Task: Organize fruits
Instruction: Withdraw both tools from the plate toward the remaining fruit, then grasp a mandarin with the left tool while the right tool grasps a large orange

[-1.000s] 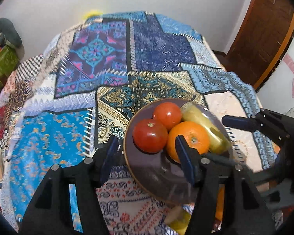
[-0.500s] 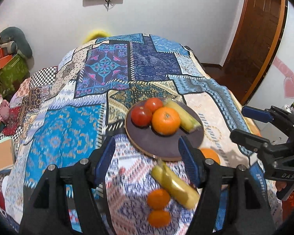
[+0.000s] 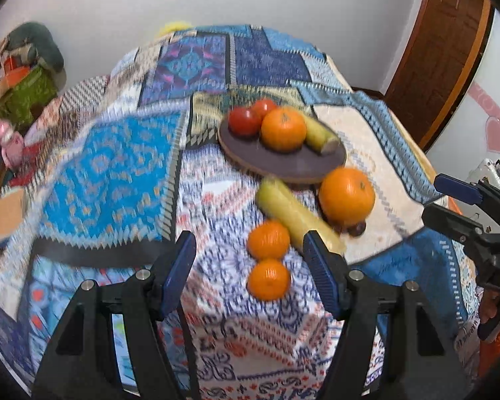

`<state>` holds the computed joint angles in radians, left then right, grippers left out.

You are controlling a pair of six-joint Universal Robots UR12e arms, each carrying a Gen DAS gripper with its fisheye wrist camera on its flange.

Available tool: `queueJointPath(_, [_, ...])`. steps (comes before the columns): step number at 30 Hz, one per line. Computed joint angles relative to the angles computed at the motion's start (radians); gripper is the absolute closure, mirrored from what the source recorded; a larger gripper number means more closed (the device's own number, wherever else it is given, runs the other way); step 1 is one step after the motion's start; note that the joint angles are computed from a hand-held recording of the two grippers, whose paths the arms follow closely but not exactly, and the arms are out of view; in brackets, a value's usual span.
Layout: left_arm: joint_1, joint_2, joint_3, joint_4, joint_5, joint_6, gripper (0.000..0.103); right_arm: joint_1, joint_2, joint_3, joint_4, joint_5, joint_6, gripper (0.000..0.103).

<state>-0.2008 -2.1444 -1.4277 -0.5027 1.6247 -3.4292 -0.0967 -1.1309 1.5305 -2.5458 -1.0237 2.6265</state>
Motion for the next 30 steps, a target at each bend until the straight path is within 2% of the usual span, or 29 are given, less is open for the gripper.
queueJointPath(7, [-0.004, -0.009, -0.024, -0.013, -0.036, -0.016, 0.037, 0.001, 0.011, 0.015, 0.032, -0.019, 0.014, 0.038])
queueJointPath(14, [-0.004, -0.034, -0.004, -0.032, -0.064, -0.013, 0.039, 0.016, 0.054, -0.031, 0.065, -0.044, 0.043, 0.038])
queueJointPath(17, [0.0, -0.04, 0.001, -0.033, -0.079, -0.009, 0.046, 0.018, 0.068, -0.05, 0.086, -0.036, 0.052, 0.035])
queueJointPath(26, [0.005, -0.042, -0.003, -0.014, -0.096, -0.005, 0.066, 0.037, 0.109, -0.102, 0.125, -0.058, 0.069, 0.035])
queueJointPath(30, [0.007, -0.039, -0.005, -0.017, -0.105, -0.002, 0.068, 0.039, 0.118, -0.113, 0.147, -0.05, 0.082, 0.035])
